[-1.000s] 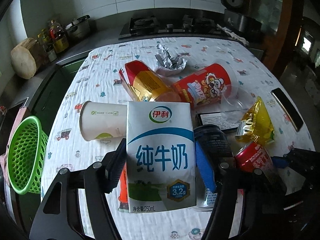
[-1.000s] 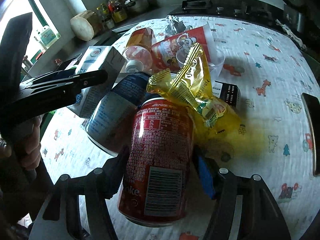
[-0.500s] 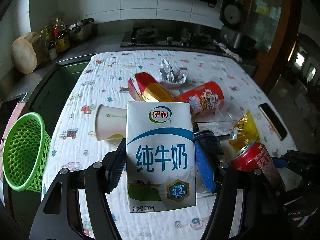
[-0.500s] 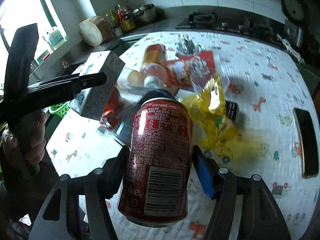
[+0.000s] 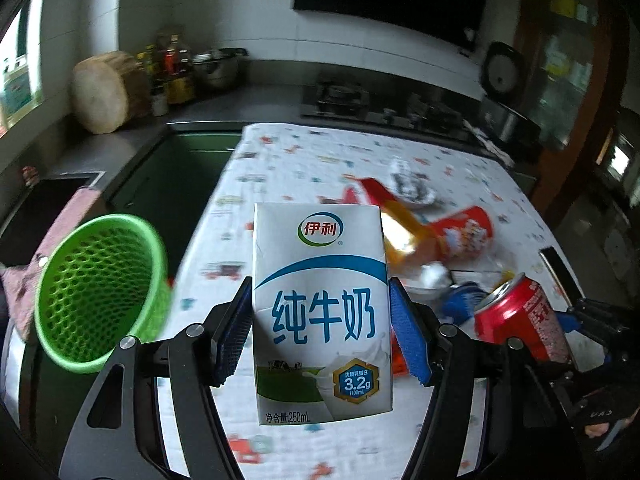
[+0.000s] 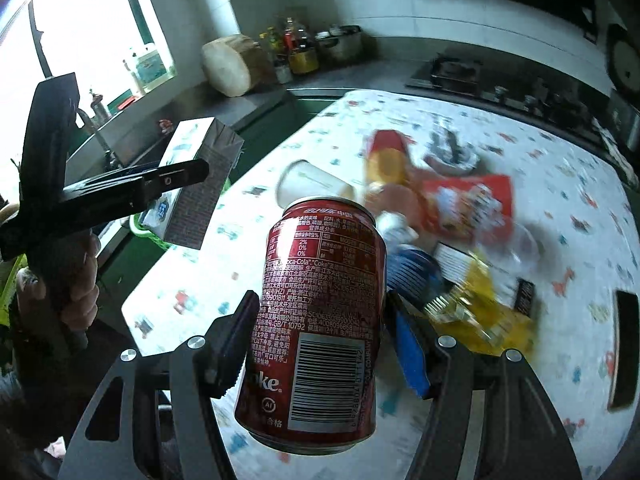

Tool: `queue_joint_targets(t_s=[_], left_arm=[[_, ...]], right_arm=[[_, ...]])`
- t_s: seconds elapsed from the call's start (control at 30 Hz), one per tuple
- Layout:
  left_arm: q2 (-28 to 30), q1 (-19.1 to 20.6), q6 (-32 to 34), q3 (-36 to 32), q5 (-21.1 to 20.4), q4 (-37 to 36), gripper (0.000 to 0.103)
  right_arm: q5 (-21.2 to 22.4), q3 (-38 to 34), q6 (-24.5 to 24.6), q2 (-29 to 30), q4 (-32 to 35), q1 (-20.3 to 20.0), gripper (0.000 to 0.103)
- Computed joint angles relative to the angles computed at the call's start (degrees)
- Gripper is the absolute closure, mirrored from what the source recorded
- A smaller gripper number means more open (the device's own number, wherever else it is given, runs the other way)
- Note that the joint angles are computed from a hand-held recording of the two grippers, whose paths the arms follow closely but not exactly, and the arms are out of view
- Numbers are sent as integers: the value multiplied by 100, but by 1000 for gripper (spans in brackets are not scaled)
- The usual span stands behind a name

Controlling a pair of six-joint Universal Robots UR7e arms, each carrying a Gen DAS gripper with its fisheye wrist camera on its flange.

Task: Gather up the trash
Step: 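Lift the milk carton with the left tool while the right tool lifts the Coke can, then open the left tool over the green basket, dropping the milk carton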

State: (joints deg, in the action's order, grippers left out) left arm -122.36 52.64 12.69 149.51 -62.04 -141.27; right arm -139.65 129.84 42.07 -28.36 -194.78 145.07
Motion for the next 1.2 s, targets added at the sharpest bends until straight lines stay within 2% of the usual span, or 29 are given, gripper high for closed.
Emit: queue_joint_targets(t_s=[0.2, 0.3, 0.53, 0.67, 0.87, 1.2], left_arm=[[338, 924, 631, -434, -12, -599, 39], [683, 1407, 959, -699, -3, -1005, 39], [1786, 2530, 1680, -1404, 87, -2114, 39], [2369, 3054, 1821, -1870, 43, -2379, 39], [3045, 3632, 1809, -2475, 16, -2581, 38], [3684, 4084, 1668, -3062, -29, -2574, 38]], right_arm=[[279, -670, -778, 291, -64, -255, 41], [426, -1035, -1107, 444, 6, -385, 41], [784, -1867, -1736, 825, 223, -678, 41], [973, -2313, -2020, 1020, 428, -816, 41], [1218, -2996, -2396, 1323, 770, -1012, 41], [1569, -4070, -2714, 1858, 1328, -1304, 41]])
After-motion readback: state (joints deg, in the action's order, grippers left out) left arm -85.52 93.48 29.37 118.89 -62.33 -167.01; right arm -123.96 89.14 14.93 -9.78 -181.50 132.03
